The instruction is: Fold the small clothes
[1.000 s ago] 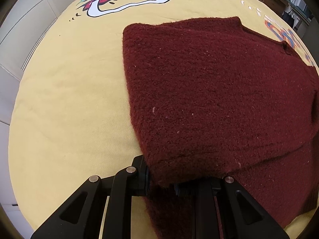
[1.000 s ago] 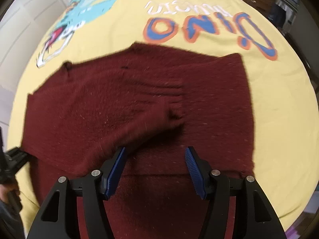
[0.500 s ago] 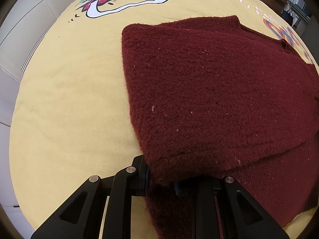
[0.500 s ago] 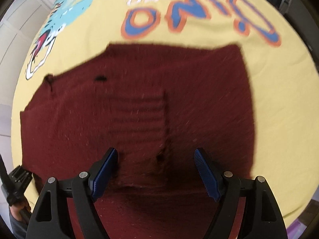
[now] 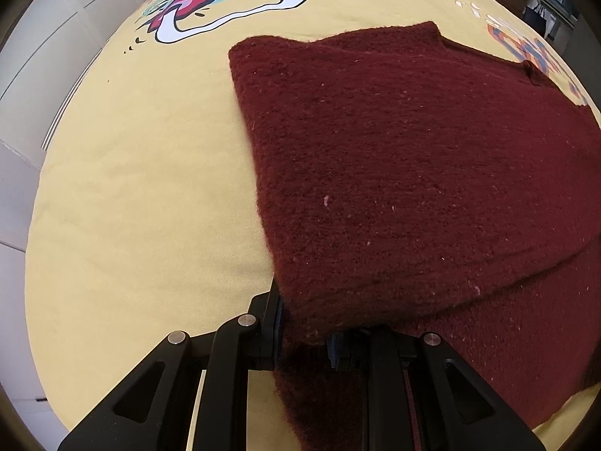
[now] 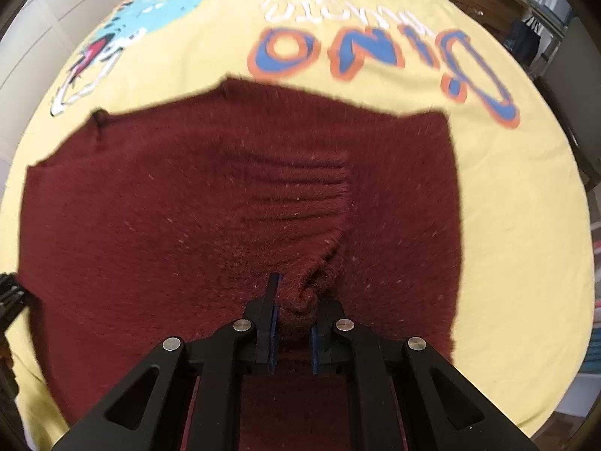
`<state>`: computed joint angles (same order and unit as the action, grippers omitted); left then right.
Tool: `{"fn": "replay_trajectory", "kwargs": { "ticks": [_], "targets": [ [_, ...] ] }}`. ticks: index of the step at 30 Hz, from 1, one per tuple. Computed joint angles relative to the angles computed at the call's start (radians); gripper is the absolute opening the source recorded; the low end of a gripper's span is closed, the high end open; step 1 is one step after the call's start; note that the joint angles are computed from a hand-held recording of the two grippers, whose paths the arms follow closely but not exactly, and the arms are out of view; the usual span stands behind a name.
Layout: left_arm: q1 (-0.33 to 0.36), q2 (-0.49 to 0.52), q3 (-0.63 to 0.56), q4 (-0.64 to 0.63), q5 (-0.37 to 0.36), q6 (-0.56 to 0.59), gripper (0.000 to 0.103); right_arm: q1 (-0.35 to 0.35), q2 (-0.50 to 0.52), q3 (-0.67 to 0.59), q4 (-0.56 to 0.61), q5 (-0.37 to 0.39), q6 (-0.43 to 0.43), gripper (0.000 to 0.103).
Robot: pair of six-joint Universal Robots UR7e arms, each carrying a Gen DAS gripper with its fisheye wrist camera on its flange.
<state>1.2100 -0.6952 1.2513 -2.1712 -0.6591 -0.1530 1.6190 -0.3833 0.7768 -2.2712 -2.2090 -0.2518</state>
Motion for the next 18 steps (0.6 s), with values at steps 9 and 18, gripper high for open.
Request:
{"fn": "replay_trajectory", "kwargs": {
  "ticks": [9, 18],
  "targets": [
    [-0.016, -0.022, 0.001, 0.078, 0.047, -0.099, 0.047, 0.001, -0.097, 0.154, -0.164, 0.027, -0.010, 0.062],
    [-0.064, -0.126, 0.117, -0.106, 0.037, -0.079, 0.102, 0.049, -0.197, 0.296, -0.333, 0.077, -0.108, 0.089]
  ]
}}
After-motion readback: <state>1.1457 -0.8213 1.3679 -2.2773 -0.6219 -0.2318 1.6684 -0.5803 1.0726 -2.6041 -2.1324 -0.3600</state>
